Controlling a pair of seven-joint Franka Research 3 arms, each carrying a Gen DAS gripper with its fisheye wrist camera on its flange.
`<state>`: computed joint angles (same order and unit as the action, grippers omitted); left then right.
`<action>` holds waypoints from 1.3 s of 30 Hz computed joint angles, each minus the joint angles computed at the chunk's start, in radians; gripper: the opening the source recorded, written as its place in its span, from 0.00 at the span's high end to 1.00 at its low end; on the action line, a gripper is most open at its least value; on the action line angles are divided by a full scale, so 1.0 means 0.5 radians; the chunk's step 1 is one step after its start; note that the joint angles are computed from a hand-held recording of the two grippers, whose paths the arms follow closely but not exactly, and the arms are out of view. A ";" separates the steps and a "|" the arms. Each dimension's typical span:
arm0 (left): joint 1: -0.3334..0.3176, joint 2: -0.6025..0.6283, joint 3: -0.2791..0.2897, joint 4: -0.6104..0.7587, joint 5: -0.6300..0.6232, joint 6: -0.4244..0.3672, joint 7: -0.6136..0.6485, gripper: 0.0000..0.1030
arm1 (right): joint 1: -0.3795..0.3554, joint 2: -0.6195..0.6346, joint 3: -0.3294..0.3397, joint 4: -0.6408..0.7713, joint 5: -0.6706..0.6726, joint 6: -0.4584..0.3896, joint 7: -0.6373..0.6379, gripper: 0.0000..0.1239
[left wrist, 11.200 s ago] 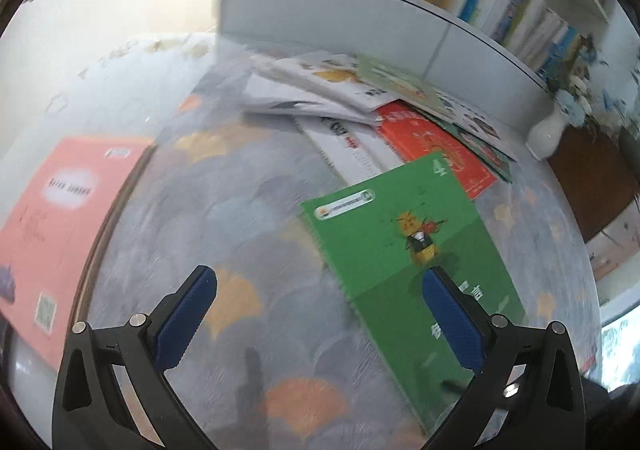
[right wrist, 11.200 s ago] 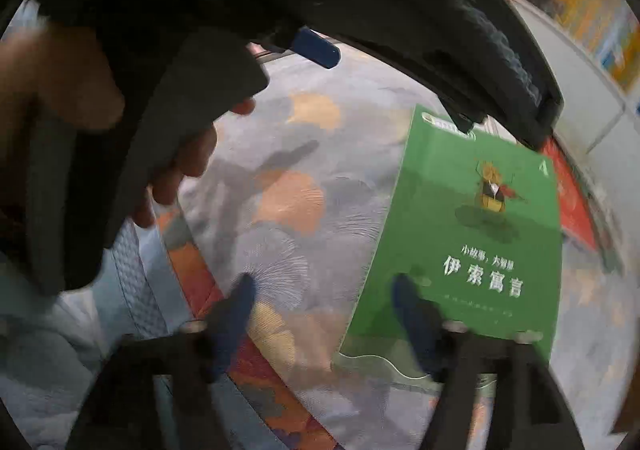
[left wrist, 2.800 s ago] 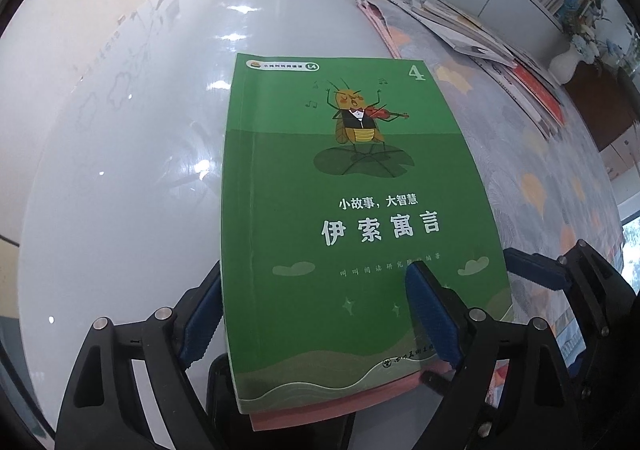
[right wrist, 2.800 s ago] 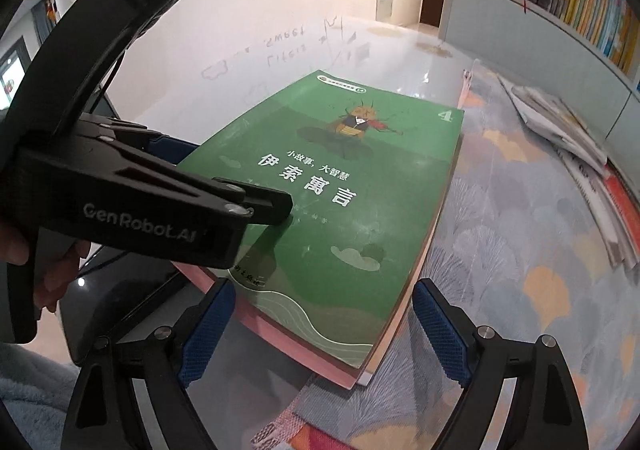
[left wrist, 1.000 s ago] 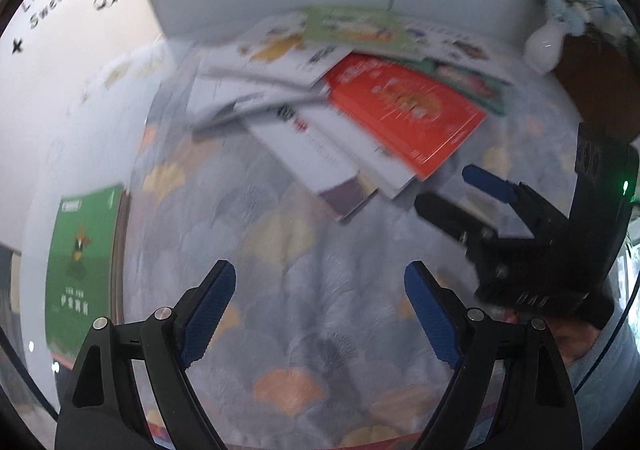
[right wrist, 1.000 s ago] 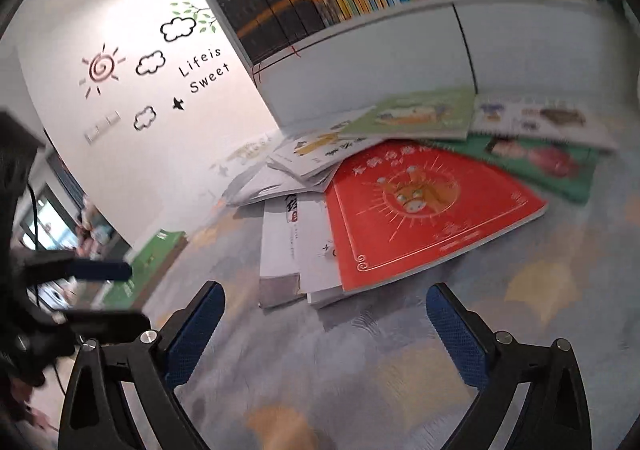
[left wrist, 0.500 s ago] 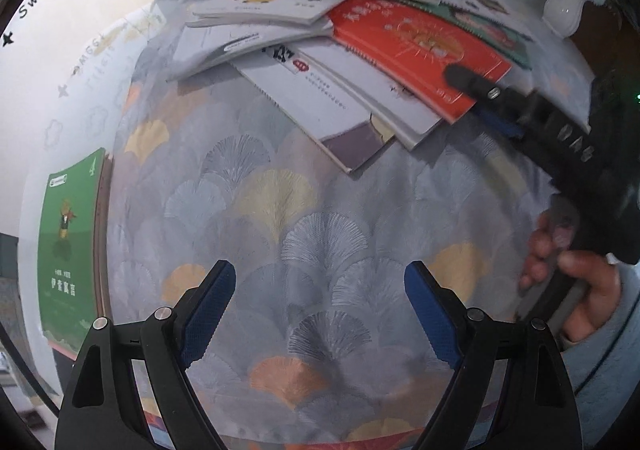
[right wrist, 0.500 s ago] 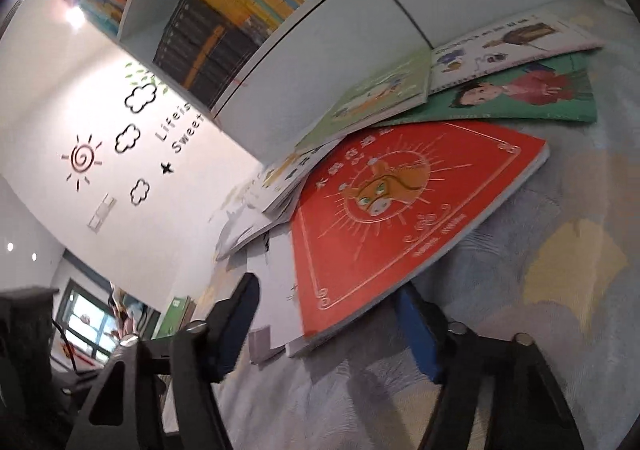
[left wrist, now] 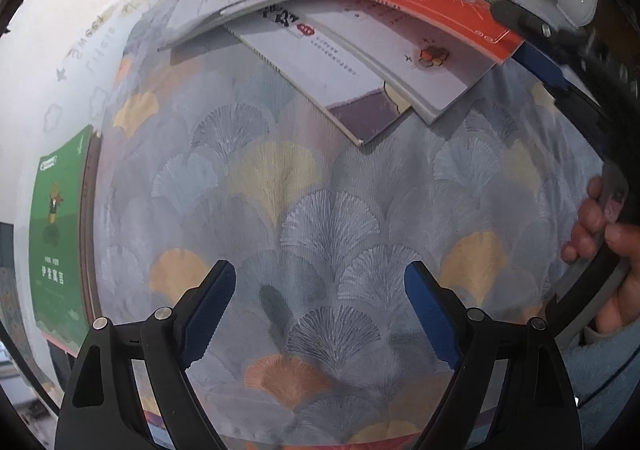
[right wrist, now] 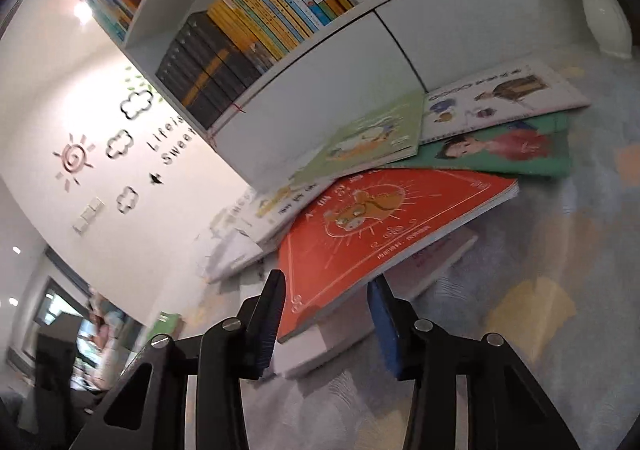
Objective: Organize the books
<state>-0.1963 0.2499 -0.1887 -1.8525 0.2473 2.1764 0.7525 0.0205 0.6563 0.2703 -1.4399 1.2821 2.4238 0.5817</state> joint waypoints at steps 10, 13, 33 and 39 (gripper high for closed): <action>-0.036 0.048 0.000 0.059 0.035 -0.093 -0.025 0.17 | -0.073 0.316 0.093 0.308 -0.001 -0.260 0.383 0.89; -0.030 -0.013 0.000 -0.007 0.023 -0.106 -0.068 0.17 | -0.047 0.259 0.084 0.274 -0.045 -0.213 0.304 0.90; 0.107 -0.812 0.055 -0.895 -0.145 0.259 0.394 0.17 | 0.210 -0.816 -0.086 -1.038 0.497 0.279 -0.120 0.89; 0.129 -0.957 0.115 -1.098 -0.247 0.325 0.633 0.17 | 0.456 -1.187 -0.127 -1.464 0.779 0.566 -0.227 0.89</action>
